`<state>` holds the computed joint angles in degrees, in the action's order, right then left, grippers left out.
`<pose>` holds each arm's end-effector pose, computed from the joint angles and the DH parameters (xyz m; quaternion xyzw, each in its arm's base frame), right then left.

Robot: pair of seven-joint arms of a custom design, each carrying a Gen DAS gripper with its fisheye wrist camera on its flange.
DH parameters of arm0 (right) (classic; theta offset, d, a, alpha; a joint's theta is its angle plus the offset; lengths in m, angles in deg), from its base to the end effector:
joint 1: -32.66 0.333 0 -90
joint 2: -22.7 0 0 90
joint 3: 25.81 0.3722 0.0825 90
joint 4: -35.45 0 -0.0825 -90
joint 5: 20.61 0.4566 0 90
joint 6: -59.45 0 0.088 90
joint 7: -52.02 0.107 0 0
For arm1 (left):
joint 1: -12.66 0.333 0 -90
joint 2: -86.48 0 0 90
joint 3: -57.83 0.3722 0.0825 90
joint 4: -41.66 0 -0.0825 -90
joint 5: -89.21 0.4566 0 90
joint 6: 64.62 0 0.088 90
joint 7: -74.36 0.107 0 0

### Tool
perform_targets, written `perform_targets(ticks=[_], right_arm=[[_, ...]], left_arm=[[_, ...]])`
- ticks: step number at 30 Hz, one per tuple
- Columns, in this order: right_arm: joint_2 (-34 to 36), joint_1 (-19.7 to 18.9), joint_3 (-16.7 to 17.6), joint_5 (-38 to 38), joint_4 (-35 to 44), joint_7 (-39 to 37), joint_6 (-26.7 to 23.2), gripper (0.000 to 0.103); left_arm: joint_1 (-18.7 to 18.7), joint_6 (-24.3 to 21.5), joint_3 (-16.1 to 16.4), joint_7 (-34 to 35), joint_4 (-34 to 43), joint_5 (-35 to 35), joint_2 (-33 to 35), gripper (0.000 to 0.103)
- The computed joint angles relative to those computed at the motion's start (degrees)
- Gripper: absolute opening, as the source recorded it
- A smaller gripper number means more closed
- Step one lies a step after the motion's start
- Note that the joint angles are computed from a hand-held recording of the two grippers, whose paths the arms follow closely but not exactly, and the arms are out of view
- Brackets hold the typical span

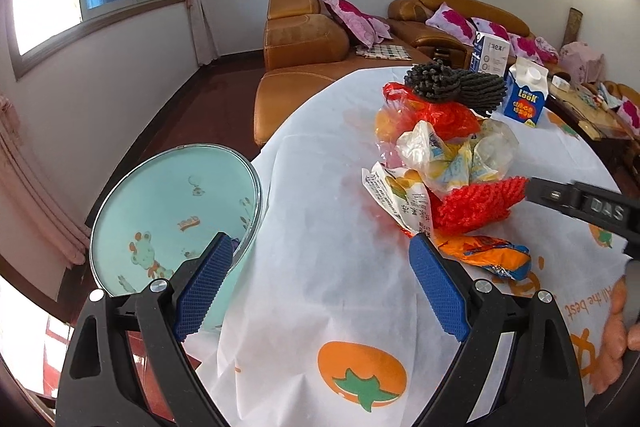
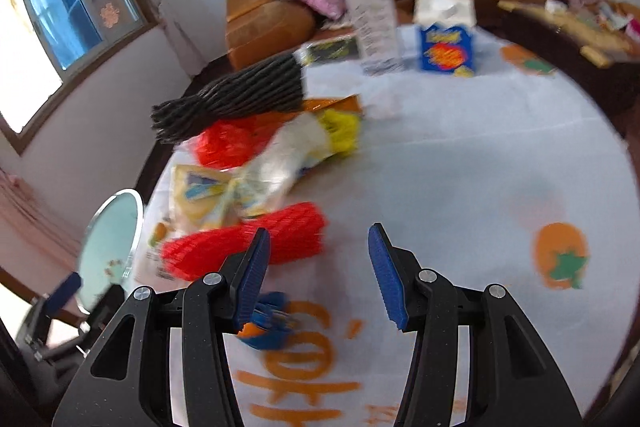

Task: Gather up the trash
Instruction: 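Grasp the red mesh net with the right tool while the left tool grasps the white snack packet, then carry the red mesh net and white snack packet over the teal bin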

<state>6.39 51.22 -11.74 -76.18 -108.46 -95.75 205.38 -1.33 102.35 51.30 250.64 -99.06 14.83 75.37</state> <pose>0.4159 0.2802 0.4168 -0.3443 0.8630 -0.2274 0.2914 0.5073 -0.1274 0.4209 -0.3962 0.8244 -0.3567 0.1900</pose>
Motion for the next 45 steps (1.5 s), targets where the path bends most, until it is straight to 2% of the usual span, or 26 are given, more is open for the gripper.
perform_targets(ticks=[5,8,10,12,13,16,18,20,23,24,26,28,30,45], right_arm=[[4.7,-2.4,-2.4,-2.1,1.5,5.4,11.2,0.053],[5.9,-3.0,-3.0,-2.3,1.8,6.0,14.1,0.051],[5.6,-3.0,-2.9,-2.9,1.8,5.1,13.6,0.029],[5.1,-3.5,-3.1,-4.4,1.0,6.2,16.0,0.015],[4.5,-3.6,-2.8,-4.5,0.5,6.6,15.9,0.013],[2.1,-2.8,-1.6,-2.6,-0.4,4.4,11.1,0.011],[0.2,-2.6,-0.8,-2.1,-1.1,4.0,8.2,0.011],[-2.6,-1.7,0.4,0.1,-1.8,1.8,1.8,0.011],[-5.1,-0.4,1.8,2.8,-2.0,-1.5,-7.1,0.011],[-5.5,-0.2,1.9,3.2,-2.1,-2.0,-8.6,0.011],[-6.3,0.1,2.1,3.4,-2.5,-2.3,-10.7,0.011],[-6.7,0.3,2.4,3.5,-2.8,-2.0,-12.3,0.011],[-6.9,0.6,2.3,3.4,-2.9,-2.1,-13.2,0.011],[-5.6,3.2,3.2,2.2,0.9,-3.6,-20.9,0.011]], left_arm=[[0.6,-1.0,0.5,0.2,0.9,-0.8,0.1,0.088],[1.0,-1.8,0.4,-0.6,1.8,-0.3,0.6,0.088],[1.1,-2.9,0.2,-1.4,2.5,0.3,0.9,0.088],[1.0,-3.1,-0.2,-1.5,3.1,0.3,1.4,0.087],[0.9,-3.2,-0.5,-1.8,3.2,0.4,1.6,0.087],[0.6,-4.1,-1.1,-2.3,4.1,0.5,2.9,0.087],[0.5,-3.3,-2.0,-3.6,4.5,2.4,4.3,0.081],[0.6,-2.5,-2.7,-5.6,4.6,4.9,5.5,0.071],[0.9,-2.8,-3.1,-9.0,4.8,7.9,6.7,0.063],[1.0,-3.0,-3.2,-9.5,4.9,8.3,6.9,0.06],[0.7,-3.0,-3.6,-9.4,5.0,8.3,7.4,0.042],[0.6,-3.1,-3.8,-8.4,4.9,8.2,7.7,0.034],[0.3,-2.2,-4.1,-5.8,4.7,5.8,7.7,0.033],[1.5,-7.6,-1.2,-0.7,3.1,-1.2,2.0,0.032]])
